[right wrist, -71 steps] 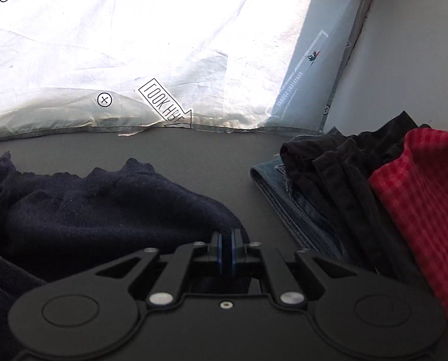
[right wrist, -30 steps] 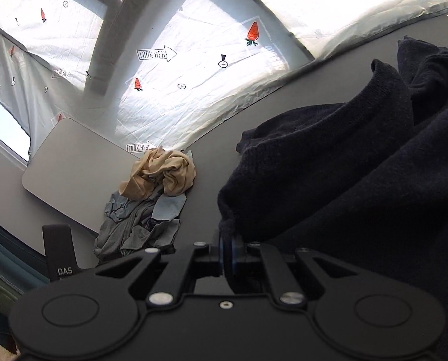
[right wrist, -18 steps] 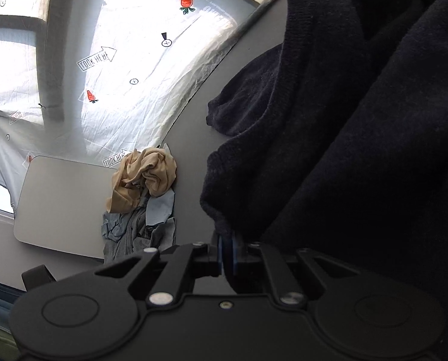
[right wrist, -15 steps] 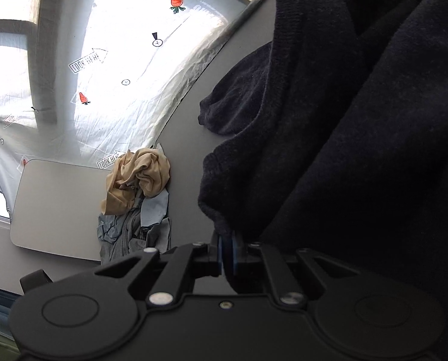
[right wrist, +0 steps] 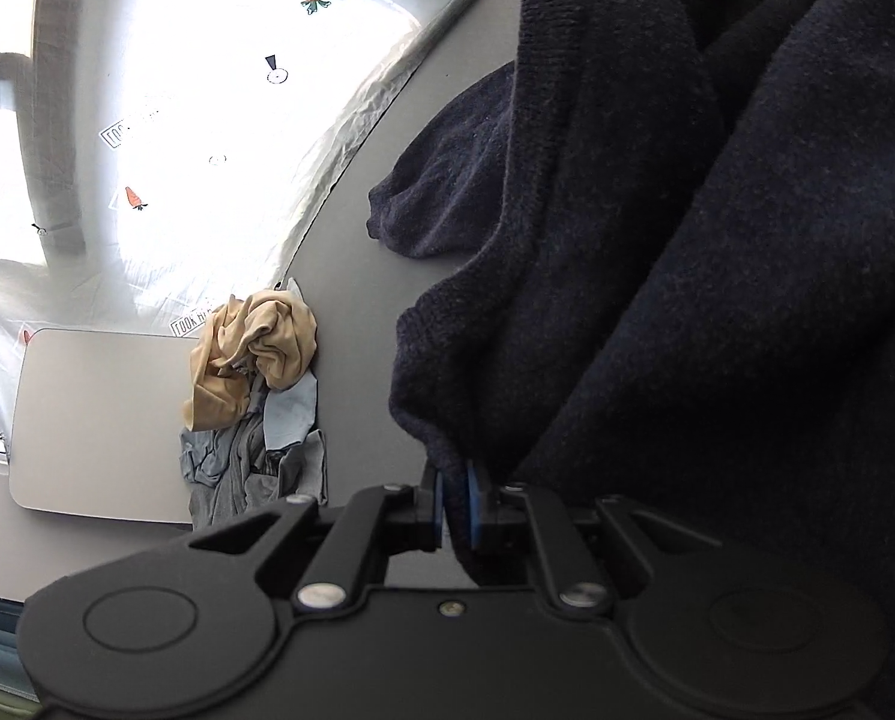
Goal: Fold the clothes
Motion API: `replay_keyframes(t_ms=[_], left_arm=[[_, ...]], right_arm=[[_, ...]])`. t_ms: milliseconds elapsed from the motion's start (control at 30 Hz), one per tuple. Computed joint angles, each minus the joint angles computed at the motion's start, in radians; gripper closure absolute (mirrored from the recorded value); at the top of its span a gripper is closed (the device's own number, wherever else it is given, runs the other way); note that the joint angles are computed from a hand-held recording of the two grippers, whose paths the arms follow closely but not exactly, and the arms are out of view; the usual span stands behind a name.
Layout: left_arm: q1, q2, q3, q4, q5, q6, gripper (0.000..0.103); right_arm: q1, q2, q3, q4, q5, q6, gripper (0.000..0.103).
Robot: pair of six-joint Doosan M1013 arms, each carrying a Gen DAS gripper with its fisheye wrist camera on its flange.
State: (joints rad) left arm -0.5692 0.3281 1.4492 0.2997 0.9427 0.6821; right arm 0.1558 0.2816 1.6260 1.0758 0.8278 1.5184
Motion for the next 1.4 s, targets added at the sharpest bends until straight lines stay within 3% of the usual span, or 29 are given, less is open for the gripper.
replay_keyframes(t_ms=[100,167,300,733,900,1100,1233,1267,1333,1400], left_arm=[[-0.007,0.012,-0.018,-0.016,0.002,0.026,0.010],[-0.013,0.020,-0.030,-0.027,-0.001,0.039,0.010],[-0.025,0.035,-0.050,-0.049,-0.009,0.061,0.010],[-0.049,0.057,-0.072,-0.066,-0.027,0.016,0.011],[-0.047,0.079,-0.097,-0.112,-0.044,0.062,0.011],[-0.028,0.100,-0.128,-0.261,-0.095,0.176,0.011],[-0.030,0.139,-0.176,-0.281,-0.037,0.218,0.011],[-0.029,0.151,-0.190,-0.287,-0.013,0.220,0.012],[-0.025,0.171,-0.215,-0.308,0.033,0.227,0.030],[-0.018,0.184,-0.229,-0.326,0.069,0.226,0.041]], right_arm=[[-0.021,-0.015,0.017,0.059,-0.011,-0.043,0.083],[-0.036,-0.030,0.034,0.112,-0.038,-0.076,0.070],[-0.069,-0.048,0.053,0.175,-0.069,-0.122,0.070],[-0.162,-0.029,0.059,0.175,-0.066,-0.040,0.070],[-0.199,-0.007,0.050,0.201,-0.073,-0.020,0.070],[-0.228,0.023,0.042,0.264,-0.086,0.003,0.069],[-0.242,0.051,0.011,0.279,-0.088,0.003,0.066],[-0.242,0.062,-0.004,0.277,-0.085,0.005,0.065],[-0.243,0.085,-0.036,0.269,-0.068,0.015,0.065],[-0.244,0.102,-0.061,0.258,-0.041,0.020,0.064]])
